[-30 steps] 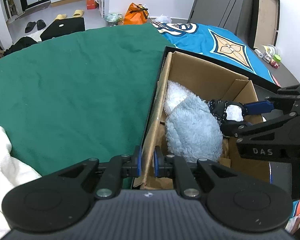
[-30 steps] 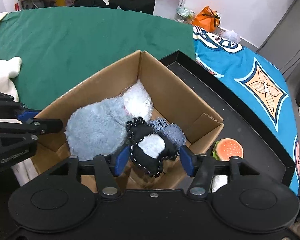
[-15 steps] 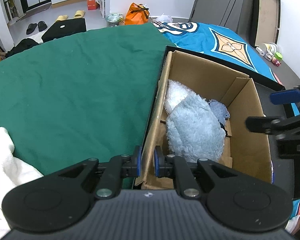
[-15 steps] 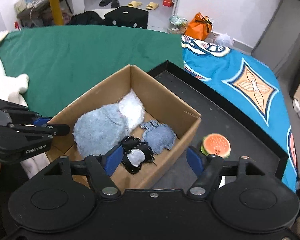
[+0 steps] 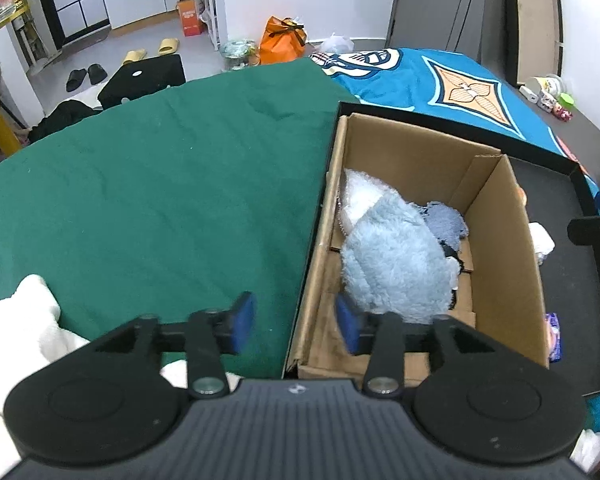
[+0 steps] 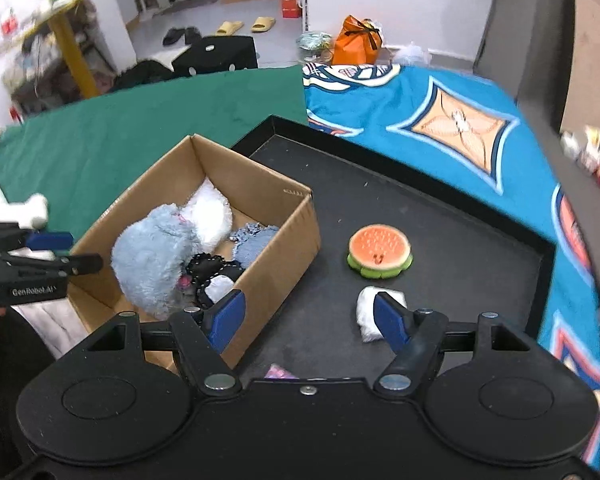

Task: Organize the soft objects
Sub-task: 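Move the right gripper back over the tray to the white wrapped pack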

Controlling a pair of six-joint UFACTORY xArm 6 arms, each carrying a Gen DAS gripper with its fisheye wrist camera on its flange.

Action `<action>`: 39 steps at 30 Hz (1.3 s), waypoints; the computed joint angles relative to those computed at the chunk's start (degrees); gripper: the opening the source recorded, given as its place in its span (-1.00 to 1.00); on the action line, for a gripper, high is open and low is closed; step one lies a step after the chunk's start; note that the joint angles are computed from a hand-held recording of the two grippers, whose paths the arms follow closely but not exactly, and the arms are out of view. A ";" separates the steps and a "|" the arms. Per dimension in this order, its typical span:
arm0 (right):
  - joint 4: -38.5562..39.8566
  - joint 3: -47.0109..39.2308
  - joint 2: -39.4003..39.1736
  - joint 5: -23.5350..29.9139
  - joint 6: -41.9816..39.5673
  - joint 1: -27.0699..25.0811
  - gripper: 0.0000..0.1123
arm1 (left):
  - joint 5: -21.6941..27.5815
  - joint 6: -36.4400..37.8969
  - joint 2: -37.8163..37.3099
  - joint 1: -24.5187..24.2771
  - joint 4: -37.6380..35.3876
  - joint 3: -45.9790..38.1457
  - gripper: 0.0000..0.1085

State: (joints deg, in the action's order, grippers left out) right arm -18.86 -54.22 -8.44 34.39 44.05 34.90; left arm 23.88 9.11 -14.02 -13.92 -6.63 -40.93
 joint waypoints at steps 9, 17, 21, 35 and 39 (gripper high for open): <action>0.51 7.98 -4.26 -6.97 2.64 -2.60 0.36 | 3.62 -3.30 -0.22 -1.32 5.24 -1.78 0.31; 0.80 11.93 -5.77 -12.33 1.94 -4.56 0.49 | 5.59 -7.43 0.68 -3.45 10.39 -3.67 0.35; -0.30 13.16 -5.46 -13.82 1.93 -5.48 0.50 | 5.77 -11.31 1.33 -4.37 14.74 -4.35 0.40; 8.83 14.81 -0.05 -19.73 -5.10 -9.70 0.50 | 8.90 -19.92 5.42 -7.03 24.77 -8.55 0.43; 9.78 14.45 1.98 -20.76 -5.31 -10.16 0.50 | 8.83 -21.82 6.30 -7.41 26.99 -9.31 0.53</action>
